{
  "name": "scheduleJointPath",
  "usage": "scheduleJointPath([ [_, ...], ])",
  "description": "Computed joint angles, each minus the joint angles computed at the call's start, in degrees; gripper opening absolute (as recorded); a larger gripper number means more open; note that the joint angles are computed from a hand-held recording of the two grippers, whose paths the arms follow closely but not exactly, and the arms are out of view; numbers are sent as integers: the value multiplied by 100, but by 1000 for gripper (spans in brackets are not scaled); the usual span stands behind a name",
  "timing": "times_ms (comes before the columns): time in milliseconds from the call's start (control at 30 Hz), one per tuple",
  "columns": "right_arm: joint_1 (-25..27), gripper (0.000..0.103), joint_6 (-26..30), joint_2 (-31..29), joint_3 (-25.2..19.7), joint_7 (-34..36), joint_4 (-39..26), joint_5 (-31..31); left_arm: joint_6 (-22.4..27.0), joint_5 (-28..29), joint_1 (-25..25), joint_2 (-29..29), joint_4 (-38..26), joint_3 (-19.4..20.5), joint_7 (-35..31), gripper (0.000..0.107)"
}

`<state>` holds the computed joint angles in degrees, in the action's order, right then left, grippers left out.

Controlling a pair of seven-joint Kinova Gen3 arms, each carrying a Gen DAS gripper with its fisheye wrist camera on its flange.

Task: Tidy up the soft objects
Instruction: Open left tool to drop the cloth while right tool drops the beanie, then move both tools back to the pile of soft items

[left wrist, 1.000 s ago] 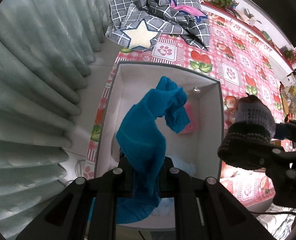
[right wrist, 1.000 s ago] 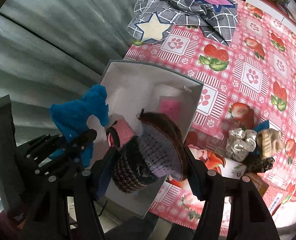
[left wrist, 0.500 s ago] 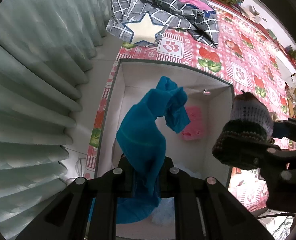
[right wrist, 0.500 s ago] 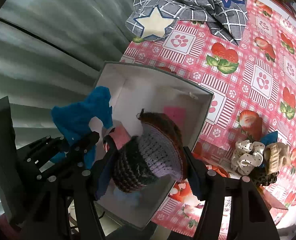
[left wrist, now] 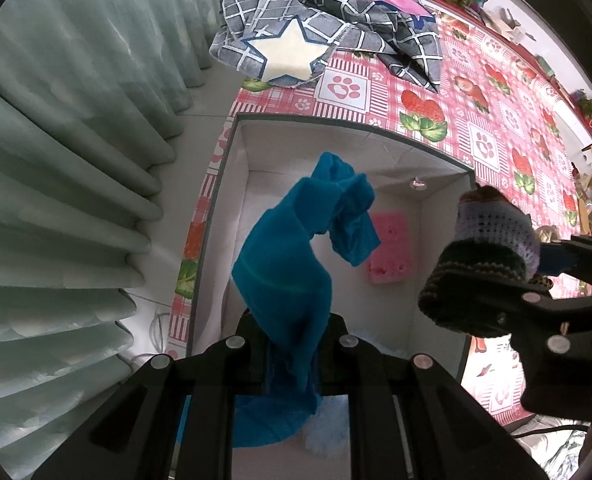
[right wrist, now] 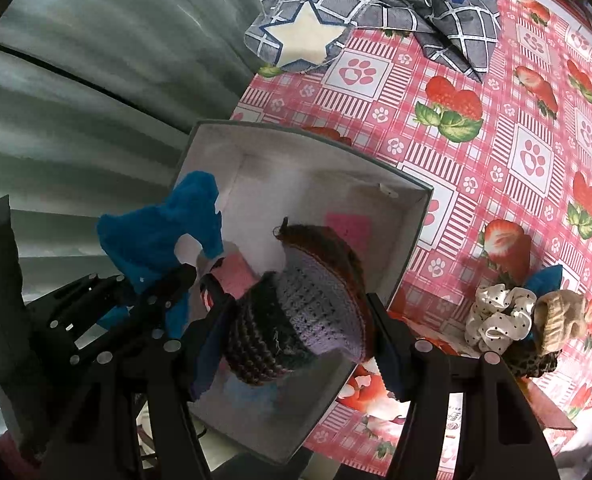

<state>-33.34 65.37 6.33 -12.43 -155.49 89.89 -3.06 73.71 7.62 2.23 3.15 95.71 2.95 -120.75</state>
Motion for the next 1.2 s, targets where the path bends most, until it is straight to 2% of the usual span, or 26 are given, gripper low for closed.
scheduleJointPath([
  [133, 26, 66, -56, -4, 6, 29, 38, -46, 37, 89, -22, 28, -29, -7, -86, 17],
  [167, 35, 66, -78, -8, 7, 43, 49, -65, 94, 168, -54, 48, -52, -24, -160, 23],
  [233, 51, 67, -117, -18, 9, 68, 74, -87, 124, 227, -80, 46, -63, -33, -217, 39],
  [300, 79, 71, -200, -45, 10, 111, 120, -157, 131, 245, -96, 16, -69, -43, -204, 75],
  [333, 89, 72, -242, -70, 10, 111, 151, -178, 140, 248, -96, 8, -76, -43, -168, 81],
  [400, 109, 72, -352, -130, 8, 75, 230, -224, 57, 223, -87, -64, -54, -43, -76, 82],
  [433, 114, 78, -367, -141, 3, 56, 236, -230, 37, 201, -77, -68, -62, -37, -47, 82],
  [467, 115, 93, -380, -154, -2, 27, 245, -232, 32, 209, -76, -73, -65, -38, -36, 82],
  [533, 90, 102, -399, -213, -25, -81, 258, -168, 54, 323, -114, -83, -72, -66, -93, 85],
  [600, 76, 102, -399, -265, -46, -149, 255, -106, -31, 280, -100, -135, -28, -58, -38, 93],
  [667, 60, 102, -375, -300, -67, -241, 246, -42, -47, 274, -62, -156, -11, -99, -20, 93],
  [867, 111, 102, -444, -659, -129, -636, 486, -54, 228, 748, -262, -260, -72, -182, -252, 96],
  [900, 134, 102, -439, -756, -145, -713, 538, -71, 318, 832, -283, -279, -104, -194, -309, 102],
  [1033, 294, 102, -363, -1168, -197, -922, 717, -185, 471, 1009, -258, -459, -129, -173, -409, 103],
  [1200, 624, 102, -15, -1961, -327, -1293, 982, -270, 645, 1101, -117, -621, -157, -122, -395, 103],
])
